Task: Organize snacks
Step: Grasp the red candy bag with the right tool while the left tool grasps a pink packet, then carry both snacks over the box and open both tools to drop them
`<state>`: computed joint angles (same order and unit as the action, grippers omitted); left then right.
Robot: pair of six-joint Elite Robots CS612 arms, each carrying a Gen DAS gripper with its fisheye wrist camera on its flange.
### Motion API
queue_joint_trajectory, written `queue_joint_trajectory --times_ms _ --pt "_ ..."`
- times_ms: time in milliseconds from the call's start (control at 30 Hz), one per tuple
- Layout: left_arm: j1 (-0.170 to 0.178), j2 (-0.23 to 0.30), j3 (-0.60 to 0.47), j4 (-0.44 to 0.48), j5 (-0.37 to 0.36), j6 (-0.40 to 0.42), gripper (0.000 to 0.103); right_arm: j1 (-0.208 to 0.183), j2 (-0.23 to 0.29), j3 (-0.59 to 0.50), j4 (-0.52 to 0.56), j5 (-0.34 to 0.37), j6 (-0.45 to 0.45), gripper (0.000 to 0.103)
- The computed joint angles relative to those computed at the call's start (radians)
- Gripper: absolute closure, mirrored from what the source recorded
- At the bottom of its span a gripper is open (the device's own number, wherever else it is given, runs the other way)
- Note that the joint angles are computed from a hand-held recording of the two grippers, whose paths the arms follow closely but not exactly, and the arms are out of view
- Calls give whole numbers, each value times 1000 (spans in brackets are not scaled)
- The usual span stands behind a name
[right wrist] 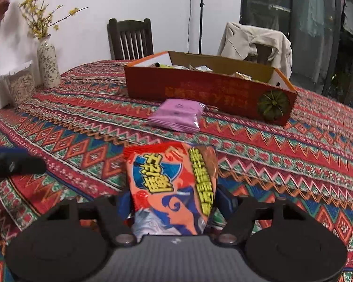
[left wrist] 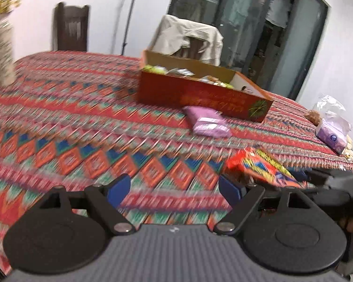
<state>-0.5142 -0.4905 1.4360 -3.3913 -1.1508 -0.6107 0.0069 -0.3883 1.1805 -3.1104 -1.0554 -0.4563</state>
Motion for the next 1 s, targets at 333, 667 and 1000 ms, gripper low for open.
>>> queue_joint_trajectory --times_ms 333,667,1000 --pt "35 192 -471 342 -36 177 20 -38 101 -236 76 -79 60 41" --pt "53 276 -631 435 -33 149 40 -56 178 -379 154 -18 99 41" --pt "11 111 -280 261 -61 9 40 -73 150 -308 105 41 137 44"
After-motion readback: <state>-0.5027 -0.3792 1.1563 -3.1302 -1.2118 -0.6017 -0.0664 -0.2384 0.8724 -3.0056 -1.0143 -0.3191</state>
